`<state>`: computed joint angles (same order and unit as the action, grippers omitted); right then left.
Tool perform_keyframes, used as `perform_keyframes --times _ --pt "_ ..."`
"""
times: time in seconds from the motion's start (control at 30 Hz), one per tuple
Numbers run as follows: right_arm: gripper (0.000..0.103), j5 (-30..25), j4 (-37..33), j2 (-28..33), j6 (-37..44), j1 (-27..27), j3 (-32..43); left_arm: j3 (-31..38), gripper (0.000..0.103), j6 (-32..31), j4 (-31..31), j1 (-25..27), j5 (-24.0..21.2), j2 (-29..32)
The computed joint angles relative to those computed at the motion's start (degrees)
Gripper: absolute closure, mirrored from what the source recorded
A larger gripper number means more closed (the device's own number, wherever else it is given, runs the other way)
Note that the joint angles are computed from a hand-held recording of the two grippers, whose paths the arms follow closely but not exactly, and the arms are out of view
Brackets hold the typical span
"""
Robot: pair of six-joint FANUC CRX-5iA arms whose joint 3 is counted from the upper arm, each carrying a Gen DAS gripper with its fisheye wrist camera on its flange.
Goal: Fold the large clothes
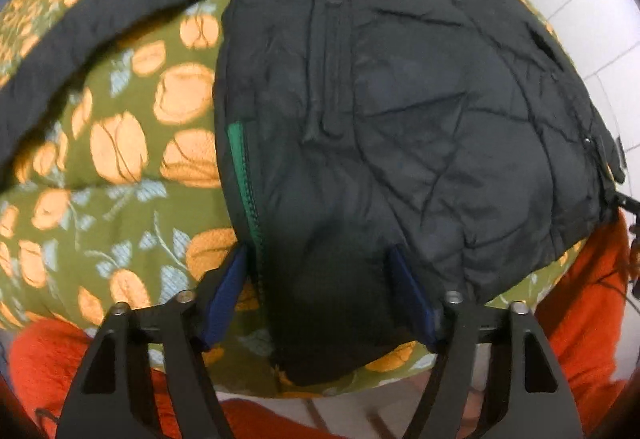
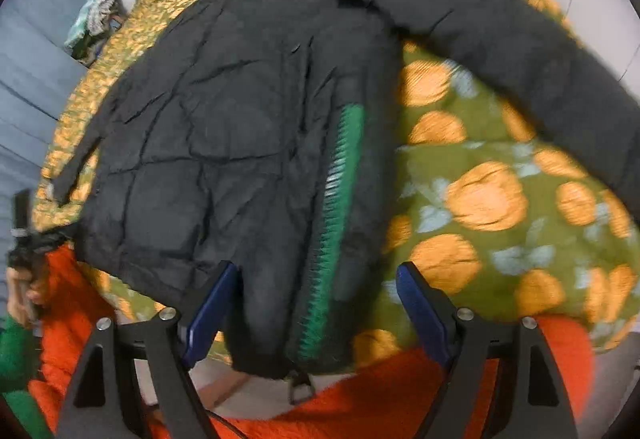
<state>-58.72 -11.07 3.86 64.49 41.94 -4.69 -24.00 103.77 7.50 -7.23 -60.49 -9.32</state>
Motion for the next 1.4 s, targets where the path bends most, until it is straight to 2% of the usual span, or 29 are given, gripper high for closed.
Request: perform_keyframes --times 0.03,0.07,0.1,0.17,0.27,0.47,0.57,0.6,0.63,0.67,0.7,0.77,0.97,1.0,1.13,1.23,1.33,1.4 --pt "0.029 0.2 -1.2 -0.2 0.7 -0.2 0.0 0.4 0.071 0.7 -1.1 -0.4 -0.1 0.1" --pt "0.059 0.3 -0.6 -0.1 0.5 0.3 -0.1 0.8 0.077 1.1 -1.9 -0.7 -0.2 0.1" --pt "0.068 0.3 1.6 -0.1 -0.5 1.2 -0.5 0.5 0.085 0.7 -1.2 -0.4 0.0 -0.3" --pt "0.079 0.5 2.2 -0.6 -0.6 1.6 -0.8 0.1 0.089 -0.2 -0.3 0.0 -0.1 -1.3" --pt "0.081 -0.1 3.7 -1.9 -1.5 2.7 -1.3 0.5 0.09 -1.7 -1.6 -0.9 -2.1 -2.6" --pt "0.081 -1.5 4.4 -4.3 -3.5 4.1 -3.8 2.3 0.089 0.0 -7.1 -4.9 -4.5 -2.3" --pt "0.074 0.4 5.6 -4.1 -5.4 4.5 -4.7 4.5 0.08 3.4 -10.6 -7.3 -5.6 -1.9" --pt "0.07 0.6 6.5 -4.1 -6.5 4.7 -4.8 5.3 0.071 5.0 -12.2 -8.5 -5.9 -2.3" --pt "0.061 0.8 7.6 -4.2 -7.5 5.1 -4.9 6.0 0.05 6.6 -13.7 -9.7 -6.5 -2.7" --pt "0.051 1.2 9.1 -4.4 -8.6 5.7 -5.0 7.3 0.041 8.6 -16.2 -11.2 -7.5 -3.2" --pt "0.046 1.7 11.1 -5.0 -10.0 6.3 -5.3 8.9 0.032 11.2 -19.3 -13.3 -8.2 -3.8" --pt "0.041 2.4 14.8 -6.3 -12.2 7.1 -6.0 11.2 0.03 13.2 -22.4 -15.9 -8.1 -4.7" --pt "0.041 3.9 32.6 -9.2 -21.8 11.0 -8.0 18.9 0.003 21.5 -35.0 -23.0 -7.5 -5.5" --pt "0.041 5.2 35.9 -10.1 -23.9 11.3 -9.1 19.6 0.001 23.1 -36.3 -23.3 -5.9 -5.8" --pt "0.04 9.3 46.6 -13.1 -33.4 12.0 -12.9 19.5 0.001 25.1 -32.8 -20.1 0.2 -6.4" --pt "0.031 11.1 52.5 -14.5 -38.5 12.1 -16.0 19.6 0.0 30.6 -35.8 -22.3 3.1 -6.3" --pt "0.031 12.0 53.5 -14.8 -41.6 12.2 -17.7 20.7 0.0 37.6 -43.4 -27.6 2.3 -4.8" --pt "0.031 12.9 50.4 -14.8 -41.0 11.9 -17.4 19.5 0.0 40.9 -44.4 -28.6 2.9 -4.8"
